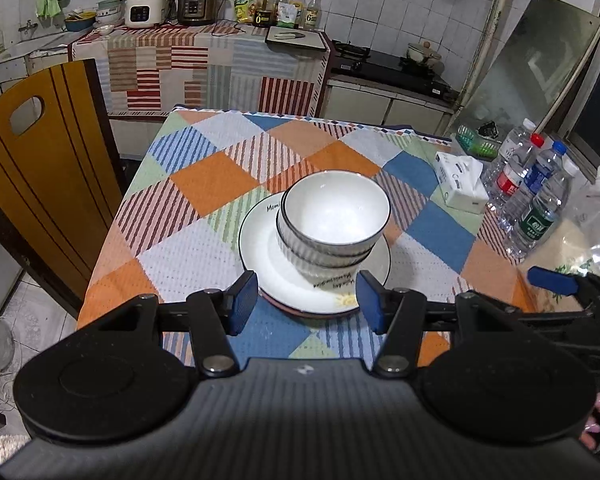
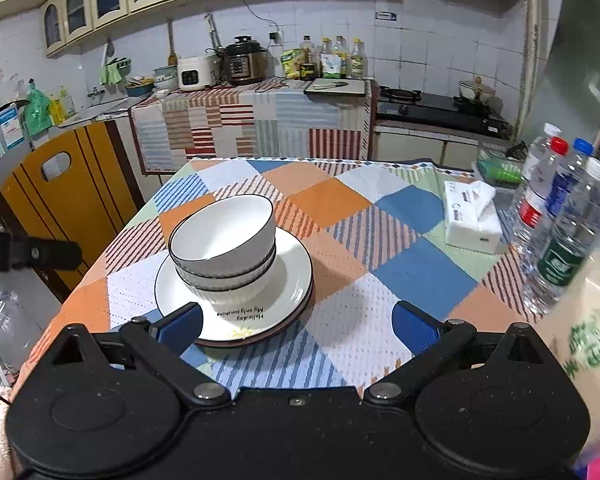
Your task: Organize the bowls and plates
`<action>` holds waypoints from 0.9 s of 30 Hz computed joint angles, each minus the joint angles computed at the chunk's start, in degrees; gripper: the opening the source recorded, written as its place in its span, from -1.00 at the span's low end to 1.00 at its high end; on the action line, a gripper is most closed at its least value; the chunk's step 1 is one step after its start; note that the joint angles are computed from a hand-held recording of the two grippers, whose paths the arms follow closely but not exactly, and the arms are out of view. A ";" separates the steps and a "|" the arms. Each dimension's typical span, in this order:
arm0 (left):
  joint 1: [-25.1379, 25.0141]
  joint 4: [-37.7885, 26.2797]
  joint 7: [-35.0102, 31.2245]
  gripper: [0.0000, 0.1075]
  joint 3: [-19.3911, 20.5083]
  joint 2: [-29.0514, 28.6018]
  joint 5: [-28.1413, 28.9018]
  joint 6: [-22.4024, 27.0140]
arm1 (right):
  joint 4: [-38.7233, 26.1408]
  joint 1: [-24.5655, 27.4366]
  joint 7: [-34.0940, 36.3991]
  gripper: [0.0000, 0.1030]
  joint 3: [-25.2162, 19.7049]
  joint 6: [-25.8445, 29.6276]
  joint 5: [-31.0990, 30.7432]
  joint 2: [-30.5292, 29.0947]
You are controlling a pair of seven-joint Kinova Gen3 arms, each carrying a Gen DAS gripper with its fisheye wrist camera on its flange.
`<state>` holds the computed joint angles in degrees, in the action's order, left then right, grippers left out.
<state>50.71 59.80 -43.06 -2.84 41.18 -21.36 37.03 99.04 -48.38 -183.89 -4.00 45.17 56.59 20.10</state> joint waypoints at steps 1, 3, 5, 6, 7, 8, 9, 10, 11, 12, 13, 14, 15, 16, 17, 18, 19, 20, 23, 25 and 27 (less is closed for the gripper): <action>0.23 0.46 0.50 0.00 -0.24 -0.14 -0.03 -0.03 | -0.42 -0.28 0.23 0.98 -0.19 1.07 -0.64 -0.01; 0.14 0.96 0.87 0.02 -0.03 -0.20 0.22 0.11 | -1.26 -0.75 1.36 0.98 -0.61 3.18 -1.75 -0.05; 0.46 1.99 1.79 0.04 -0.45 -0.56 -0.01 -0.01 | -2.51 -1.50 2.30 0.98 -0.91 6.17 -2.81 0.29; 0.60 2.49 2.07 0.05 -0.51 -0.78 -0.18 0.00 | -3.89 -1.60 3.59 0.98 -1.20 8.27 -4.36 0.68; 0.62 3.02 2.39 0.07 -0.48 -1.04 -0.23 -0.10 | -5.10 -1.90 4.13 0.98 -1.47 10.49 -5.51 1.01; 0.74 3.65 2.82 0.08 -0.56 -1.34 -0.38 -0.40 | -5.52 -2.60 3.74 0.98 -1.28 11.77 -5.91 1.00; 1.04 4.08 3.31 0.11 -0.84 -1.52 -0.76 -0.60 | -5.59 -3.05 3.16 0.98 -1.25 12.57 -5.97 0.88; 1.52 4.47 3.95 0.15 -1.30 -1.70 -1.34 -0.60 | -5.88 -3.48 2.88 0.98 -1.30 13.58 -6.01 0.88; 2.08 4.75 4.68 0.16 -1.80 -1.85 -2.01 -0.49 | -6.22 -3.94 2.65 0.98 -1.40 14.73 -6.06 0.84; 2.56 5.31 5.35 0.20 -2.20 -2.12 -2.74 -0.63 | -6.65 -4.21 2.66 0.98 -1.56 15.59 -6.15 0.89; 2.82 5.93 5.88 0.27 -2.34 -2.43 -3.30 -0.92 | -6.87 -4.49 2.74 0.98 -1.74 16.27 -6.12 0.81; 3.01 6.56 6.45 0.31 -2.42 -2.74 -3.76 -1.28 | -6.97 -4.84 2.70 0.98 -1.90 16.75 -5.82 0.69; 3.13 6.72 6.91 0.38 -2.43 -2.85 -4.13 -1.36 | -7.07 -5.17 2.63 0.98 -2.04 17.20 -5.46 0.65; 3.56 7.36 7.70 0.40 -2.77 -3.14 -4.74 -1.69 | -7.29 -5.54 2.70 0.98 -2.19 17.85 -5.12 0.68; 3.95 7.80 8.26 0.42 -3.01 -3.31 -5.41 -1.81 | -7.35 -5.84 2.59 0.98 -2.34 18.22 -4.81 0.65; 4.40 7.94 8.73 0.48 -3.26 -3.36 -6.15 -1.53 | -7.47 -6.01 2.70 0.98 -2.53 18.50 -4.70 0.63; 4.96 7.94 9.33 0.54 -3.63 -3.32 -6.99 -1.05 | -7.97 -6.17 3.05 0.98 -2.71 19.11 -4.86 0.77; 5.62 8.00 10.16 0.57 -4.14 -3.26 -8.00 -0.72 | -8.19 -6.41 2.98 0.98 -2.78 19.55 -4.84 0.85; 7.16 8.25 12.64 0.72 -5.25 -3.13 -10.98 -0.01 | -8.73 -6.79 3.19 0.98 -2.98 20.57 -5.17 1.05; 7.14 8.54 13.25 0.77 -4.81 -3.25 -12.11 -0.04 | -8.85 -6.83 3.36 0.98 -3.03 20.89 -5.50 1.21; 6.76 8.77 13.16 0.78 -4.07 -3.42 -12.64 -0.25 | -8.99 -6.56 3.69 0.98 -3.08 20.85 -6.29 1.37</action>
<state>57.47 68.57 -29.90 -6.92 37.76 -34.00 36.78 90.05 -54.94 -180.20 -7.07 66.02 50.30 21.46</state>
